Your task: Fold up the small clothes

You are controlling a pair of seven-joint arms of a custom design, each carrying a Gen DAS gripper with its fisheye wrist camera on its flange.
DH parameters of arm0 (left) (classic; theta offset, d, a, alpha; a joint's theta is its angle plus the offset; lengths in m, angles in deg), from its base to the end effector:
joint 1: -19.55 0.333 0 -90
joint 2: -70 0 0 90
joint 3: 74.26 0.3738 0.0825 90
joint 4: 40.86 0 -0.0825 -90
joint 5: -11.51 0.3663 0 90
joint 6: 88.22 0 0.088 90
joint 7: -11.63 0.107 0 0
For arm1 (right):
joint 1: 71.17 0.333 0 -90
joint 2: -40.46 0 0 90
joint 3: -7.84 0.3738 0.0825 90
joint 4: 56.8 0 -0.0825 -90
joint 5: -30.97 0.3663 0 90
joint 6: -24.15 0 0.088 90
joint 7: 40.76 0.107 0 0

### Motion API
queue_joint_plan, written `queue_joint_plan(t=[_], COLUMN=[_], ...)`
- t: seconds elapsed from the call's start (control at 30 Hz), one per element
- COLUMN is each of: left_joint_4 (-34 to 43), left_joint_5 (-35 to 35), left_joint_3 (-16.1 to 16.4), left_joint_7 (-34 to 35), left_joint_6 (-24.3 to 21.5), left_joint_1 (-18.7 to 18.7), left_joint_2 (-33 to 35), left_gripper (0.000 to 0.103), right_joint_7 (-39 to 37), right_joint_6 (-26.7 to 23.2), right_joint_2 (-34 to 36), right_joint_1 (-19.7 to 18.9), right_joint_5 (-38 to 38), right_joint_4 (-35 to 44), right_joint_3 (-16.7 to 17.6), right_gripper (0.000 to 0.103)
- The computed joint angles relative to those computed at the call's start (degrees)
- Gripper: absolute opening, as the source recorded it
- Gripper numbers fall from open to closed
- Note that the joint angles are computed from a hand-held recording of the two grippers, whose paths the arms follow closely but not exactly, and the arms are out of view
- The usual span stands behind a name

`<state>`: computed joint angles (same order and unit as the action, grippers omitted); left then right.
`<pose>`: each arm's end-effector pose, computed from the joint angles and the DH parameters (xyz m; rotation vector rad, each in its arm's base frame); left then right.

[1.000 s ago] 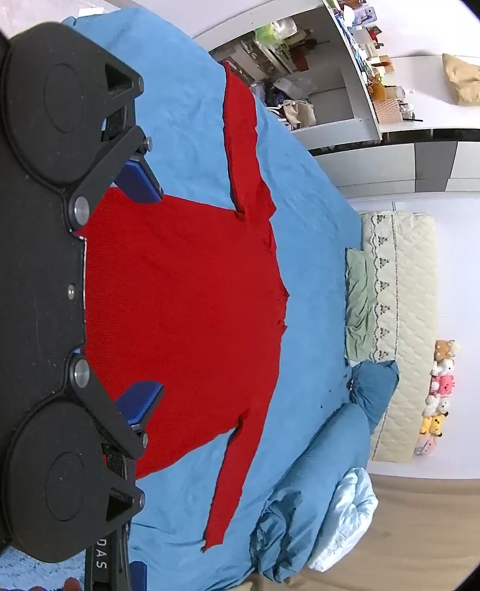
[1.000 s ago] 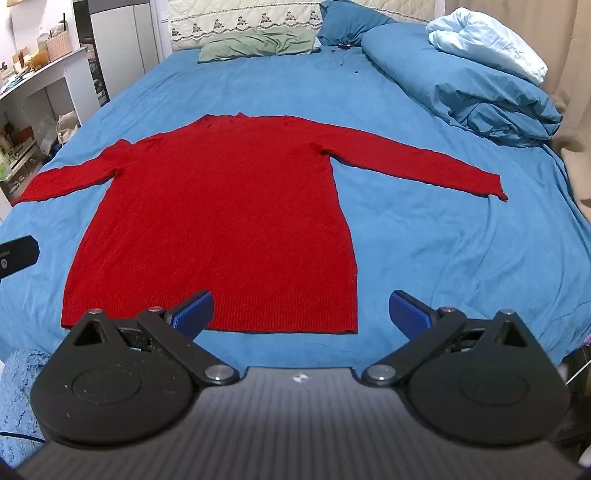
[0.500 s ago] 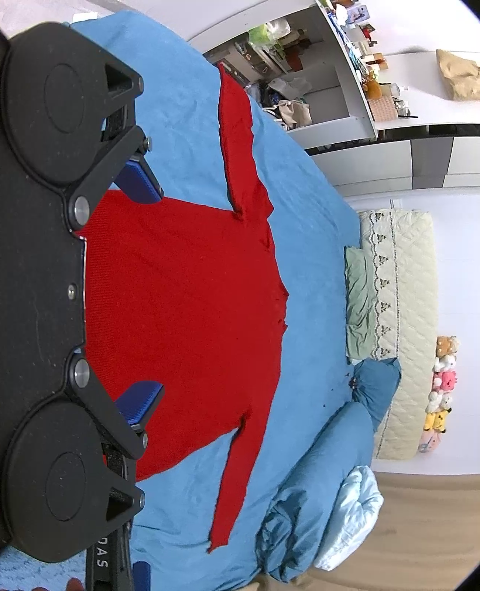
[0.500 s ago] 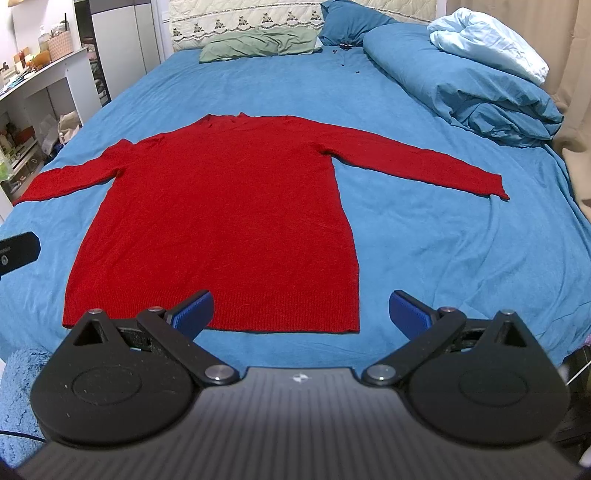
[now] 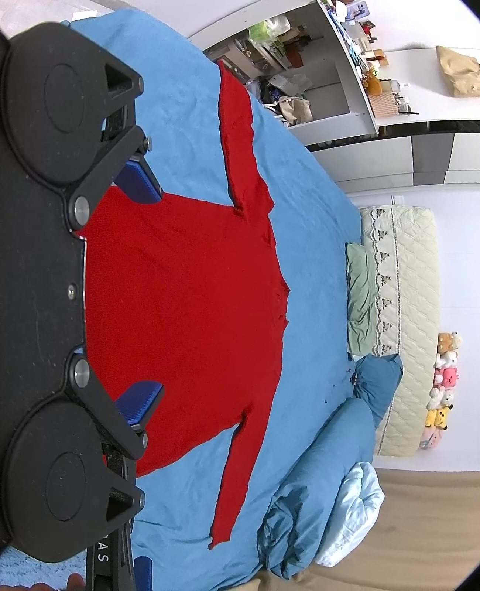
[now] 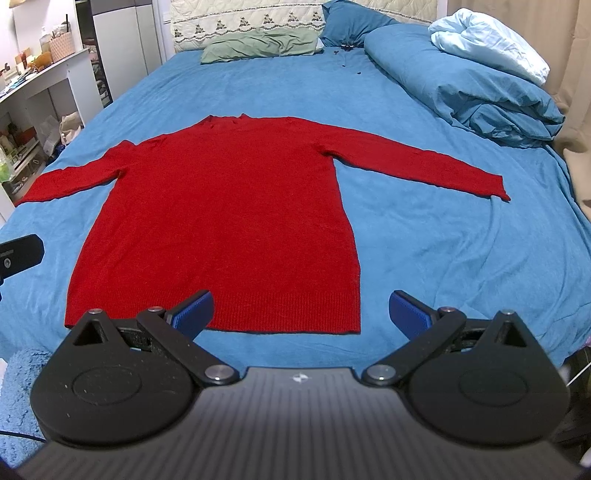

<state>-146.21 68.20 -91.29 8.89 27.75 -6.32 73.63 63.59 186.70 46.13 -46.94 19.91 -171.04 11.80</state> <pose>0.4665 -0.3608 0.5895 -1.9630 1.2084 -0.5607 0.5376 0.2974 0.5660 -2.0497 1.3585 -0.5238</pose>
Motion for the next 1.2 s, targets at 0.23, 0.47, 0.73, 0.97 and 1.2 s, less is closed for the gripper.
queue_joint_plan(t=[0.23,0.47,0.73,0.97,1.2], left_joint_4=[-0.22,0.64,0.81,0.41,0.29], left_joint_5=[-0.13,0.2,0.56,0.59,0.51], left_joint_3=[-0.03,-0.02,0.11,0.08,0.07], left_joint_7=[-0.07,0.44,0.45,0.18,-0.17], left_joint_6=[0.2,-0.52,-0.64,-0.2,-0.09], left_joint_1=[0.02,-0.33,-0.58,-0.46,-0.38], left_joint_2=[-0.15,0.43,0.58,0.33,0.21], left_gripper=[0.103,0.103,0.103,0.103,0.103], right_joint_7=[1.94,1.85,2.32,1.09,0.4], right_joint_6=[0.23,0.33,0.32,0.34,0.36], right_joint_2=[0.1,0.11,-0.18,-0.5,-0.52], right_joint_1=[0.68,0.68,0.8,0.34,0.15], right_joint_5=[-1.36,-1.19,-1.44,-0.27,0.26], right_joint_4=[-0.3,-0.35,-0.62,-0.73,-0.66], right_joint_3=[0.04,0.06,0.13,0.33,0.36], right_gripper=[0.103,0.103,0.103,0.103,0.103])
